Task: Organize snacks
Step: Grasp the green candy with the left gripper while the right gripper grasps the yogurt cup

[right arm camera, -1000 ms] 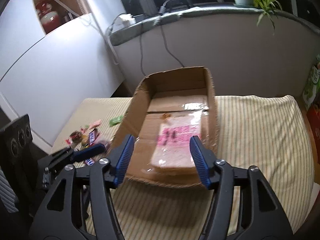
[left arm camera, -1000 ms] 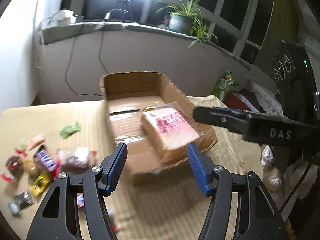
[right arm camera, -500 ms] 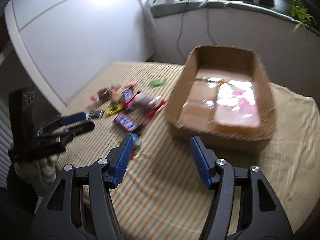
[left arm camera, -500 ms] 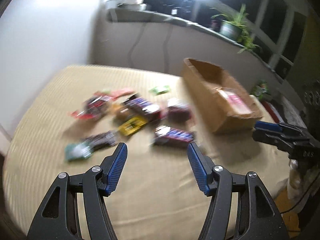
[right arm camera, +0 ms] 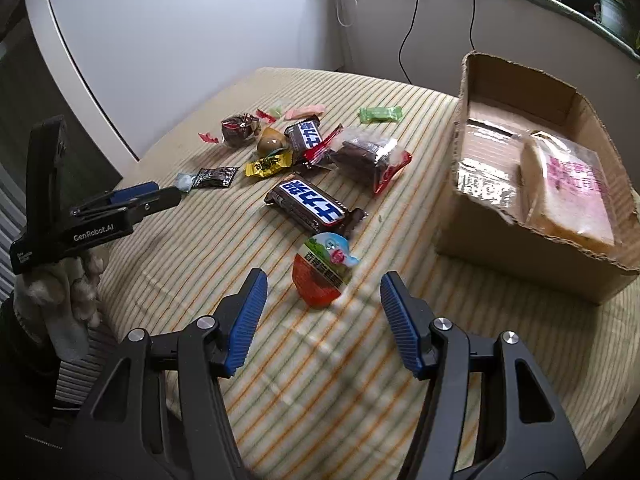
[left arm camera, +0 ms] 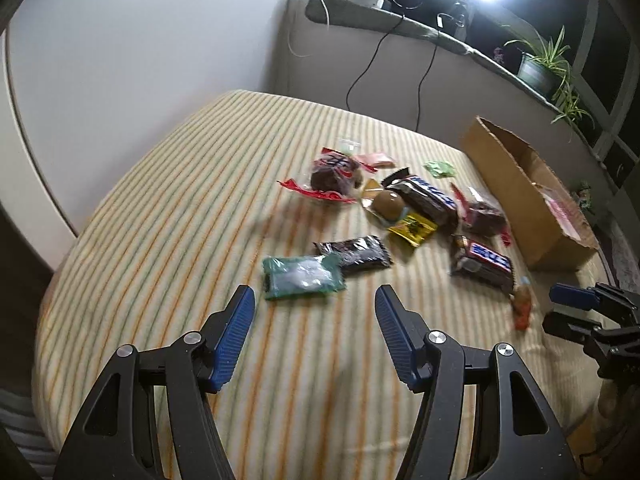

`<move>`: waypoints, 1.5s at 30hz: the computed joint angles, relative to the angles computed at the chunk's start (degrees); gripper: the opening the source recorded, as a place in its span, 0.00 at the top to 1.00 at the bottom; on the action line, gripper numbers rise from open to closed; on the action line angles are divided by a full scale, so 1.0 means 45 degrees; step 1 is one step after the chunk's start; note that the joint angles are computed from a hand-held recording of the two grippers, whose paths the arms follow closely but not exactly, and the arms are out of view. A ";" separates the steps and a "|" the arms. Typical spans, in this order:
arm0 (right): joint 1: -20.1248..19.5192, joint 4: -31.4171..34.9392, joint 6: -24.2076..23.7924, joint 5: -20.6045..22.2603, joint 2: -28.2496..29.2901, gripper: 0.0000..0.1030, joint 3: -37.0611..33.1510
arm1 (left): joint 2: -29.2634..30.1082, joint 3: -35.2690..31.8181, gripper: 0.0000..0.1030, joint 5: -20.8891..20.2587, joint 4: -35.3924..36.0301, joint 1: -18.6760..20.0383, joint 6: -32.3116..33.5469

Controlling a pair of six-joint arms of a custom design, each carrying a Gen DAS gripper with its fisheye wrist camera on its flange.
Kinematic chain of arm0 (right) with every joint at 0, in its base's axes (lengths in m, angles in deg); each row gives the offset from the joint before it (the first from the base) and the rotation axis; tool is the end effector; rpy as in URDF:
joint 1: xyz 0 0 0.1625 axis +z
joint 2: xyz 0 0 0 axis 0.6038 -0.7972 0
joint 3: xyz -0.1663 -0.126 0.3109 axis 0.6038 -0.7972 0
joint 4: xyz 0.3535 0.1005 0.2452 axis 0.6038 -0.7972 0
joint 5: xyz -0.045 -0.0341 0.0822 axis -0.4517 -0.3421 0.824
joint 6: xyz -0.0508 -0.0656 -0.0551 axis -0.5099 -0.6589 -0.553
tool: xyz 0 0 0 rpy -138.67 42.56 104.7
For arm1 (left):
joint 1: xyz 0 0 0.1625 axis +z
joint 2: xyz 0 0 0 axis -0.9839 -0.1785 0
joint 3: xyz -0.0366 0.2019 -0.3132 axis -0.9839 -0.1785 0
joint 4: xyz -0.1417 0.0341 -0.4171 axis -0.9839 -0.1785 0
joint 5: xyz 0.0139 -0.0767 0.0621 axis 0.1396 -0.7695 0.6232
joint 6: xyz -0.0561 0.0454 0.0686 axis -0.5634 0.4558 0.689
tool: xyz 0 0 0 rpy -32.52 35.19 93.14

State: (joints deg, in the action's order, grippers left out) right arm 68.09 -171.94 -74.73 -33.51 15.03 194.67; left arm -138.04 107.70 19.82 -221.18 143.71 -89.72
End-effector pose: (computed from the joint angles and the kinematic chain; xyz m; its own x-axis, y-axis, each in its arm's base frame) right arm 0.2470 -0.5353 -0.0322 -0.6923 -0.5676 0.4456 -0.6690 0.7363 -0.1015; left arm -0.0057 -0.4847 0.2007 -0.8141 -0.1536 -0.5600 0.2796 0.7416 -0.6098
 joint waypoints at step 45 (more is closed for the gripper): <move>0.0190 -0.0499 -0.0242 0.0089 -0.0443 0.75 0.0064 | 0.0141 -0.0131 0.69 -0.0208 -0.0656 -0.0540 0.0589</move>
State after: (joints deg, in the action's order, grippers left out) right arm 68.95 -174.19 -75.81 -33.11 13.04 194.96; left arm -137.40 107.11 18.88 -224.13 141.29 -87.07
